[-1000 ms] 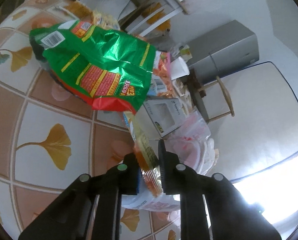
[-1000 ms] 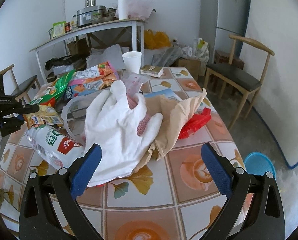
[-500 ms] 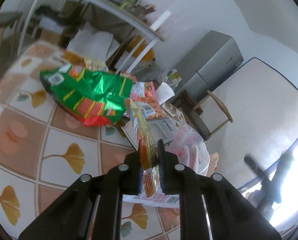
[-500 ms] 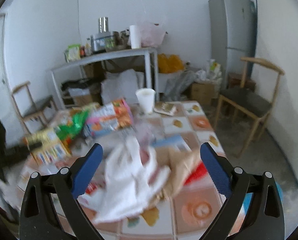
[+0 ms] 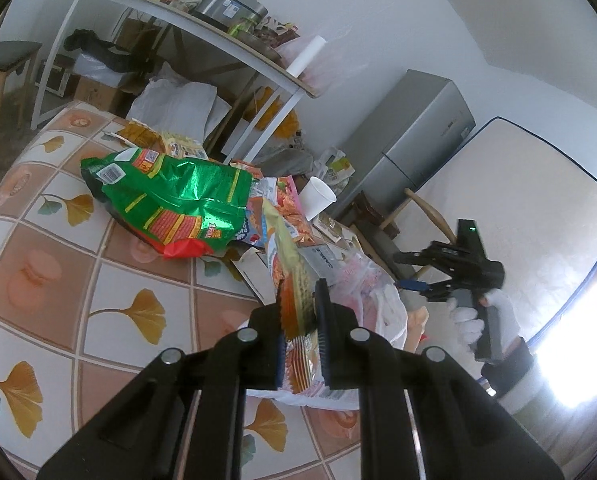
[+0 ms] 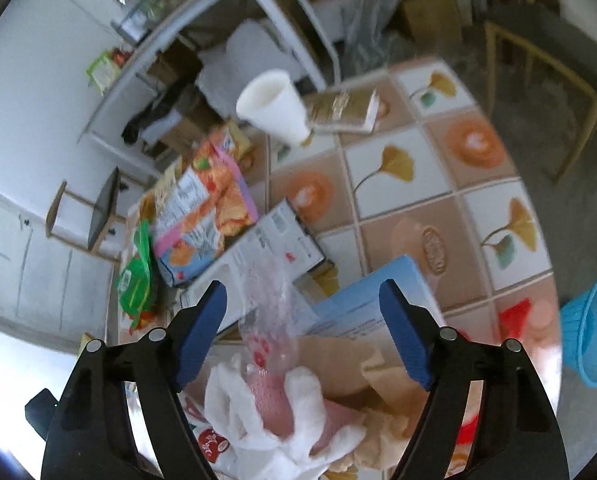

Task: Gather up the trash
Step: 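Grasp the clear printed plastic bag with the right tool while the left lifts the wrapper, then carry both items over the blue wastebasket and open both tools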

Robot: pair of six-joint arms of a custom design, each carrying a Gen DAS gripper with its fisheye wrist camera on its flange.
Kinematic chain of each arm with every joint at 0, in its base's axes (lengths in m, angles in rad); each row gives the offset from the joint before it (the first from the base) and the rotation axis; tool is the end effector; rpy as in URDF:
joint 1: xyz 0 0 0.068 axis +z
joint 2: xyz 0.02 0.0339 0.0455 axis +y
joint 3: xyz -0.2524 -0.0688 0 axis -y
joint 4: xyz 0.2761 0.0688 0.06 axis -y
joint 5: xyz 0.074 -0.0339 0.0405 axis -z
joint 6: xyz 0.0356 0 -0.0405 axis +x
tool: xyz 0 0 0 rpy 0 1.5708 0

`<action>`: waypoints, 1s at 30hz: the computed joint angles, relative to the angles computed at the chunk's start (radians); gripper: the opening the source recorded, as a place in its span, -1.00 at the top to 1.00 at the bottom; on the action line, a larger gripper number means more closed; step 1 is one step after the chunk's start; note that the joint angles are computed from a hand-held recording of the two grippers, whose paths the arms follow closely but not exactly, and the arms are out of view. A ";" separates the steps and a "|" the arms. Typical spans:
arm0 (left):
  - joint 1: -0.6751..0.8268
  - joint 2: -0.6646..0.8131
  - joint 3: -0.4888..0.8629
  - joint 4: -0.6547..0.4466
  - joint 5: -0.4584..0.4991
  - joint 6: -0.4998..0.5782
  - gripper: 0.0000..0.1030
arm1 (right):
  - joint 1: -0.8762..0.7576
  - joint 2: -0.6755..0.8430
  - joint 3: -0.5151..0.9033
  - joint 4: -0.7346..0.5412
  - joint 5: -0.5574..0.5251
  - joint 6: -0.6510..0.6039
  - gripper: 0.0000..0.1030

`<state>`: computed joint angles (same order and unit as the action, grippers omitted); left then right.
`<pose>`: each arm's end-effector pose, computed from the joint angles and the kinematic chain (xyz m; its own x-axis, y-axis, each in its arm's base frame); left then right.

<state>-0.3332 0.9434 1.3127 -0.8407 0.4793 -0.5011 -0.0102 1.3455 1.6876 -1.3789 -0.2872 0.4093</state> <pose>0.1853 -0.0815 0.4255 -0.7023 -0.2080 -0.6808 0.3889 0.6889 -0.6117 0.2587 0.0074 0.4156 -0.8431 0.3903 -0.3699 0.2193 0.8776 0.4262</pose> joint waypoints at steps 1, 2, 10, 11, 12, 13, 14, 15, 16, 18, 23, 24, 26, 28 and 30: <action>0.000 -0.001 -0.002 0.001 0.001 -0.002 0.76 | 0.008 0.002 -0.003 -0.002 0.002 0.006 -0.44; 0.002 0.000 -0.006 0.003 0.006 -0.004 0.76 | 0.014 0.003 -0.007 -0.002 -0.004 0.006 -0.44; -0.007 0.000 -0.011 0.011 0.000 -0.009 0.76 | 0.012 0.048 0.004 -0.029 -0.060 -0.039 0.66; -0.009 -0.006 -0.016 0.014 -0.004 -0.011 0.76 | 0.014 0.040 -0.001 -0.022 -0.059 -0.041 0.68; -0.009 -0.008 -0.018 0.016 -0.005 -0.014 0.76 | 0.024 0.020 -0.009 -0.005 -0.049 -0.039 0.74; -0.009 -0.011 -0.019 0.019 -0.007 -0.016 0.76 | 0.031 0.010 -0.014 0.012 -0.038 -0.040 0.76; -0.008 -0.014 -0.024 0.025 -0.007 -0.018 0.76 | 0.040 -0.004 -0.017 0.028 -0.027 -0.041 0.80; -0.006 -0.017 -0.027 0.031 -0.002 -0.021 0.76 | 0.050 -0.016 -0.019 0.047 -0.016 -0.042 0.82; -0.002 -0.019 -0.029 0.037 0.002 -0.025 0.76 | 0.063 -0.032 -0.019 0.068 0.003 -0.041 0.83; 0.008 -0.029 -0.038 0.059 0.012 -0.042 0.76 | 0.075 -0.054 -0.016 0.101 0.033 -0.040 0.85; 0.024 -0.060 -0.036 0.096 0.001 -0.066 0.76 | 0.053 -0.130 -0.028 0.206 0.053 -0.034 0.86; 0.028 -0.066 -0.033 0.102 0.002 -0.071 0.76 | 0.046 -0.140 -0.031 0.222 0.051 -0.031 0.87; 0.034 -0.076 -0.025 0.112 0.008 -0.086 0.76 | 0.011 -0.166 -0.028 0.239 0.034 -0.027 0.87; 0.035 -0.082 -0.008 0.107 0.001 -0.091 0.76 | -0.030 -0.200 -0.025 0.250 0.006 -0.022 0.87; 0.013 -0.083 0.024 0.087 -0.022 -0.081 0.76 | -0.077 -0.235 -0.024 0.250 -0.032 -0.028 0.87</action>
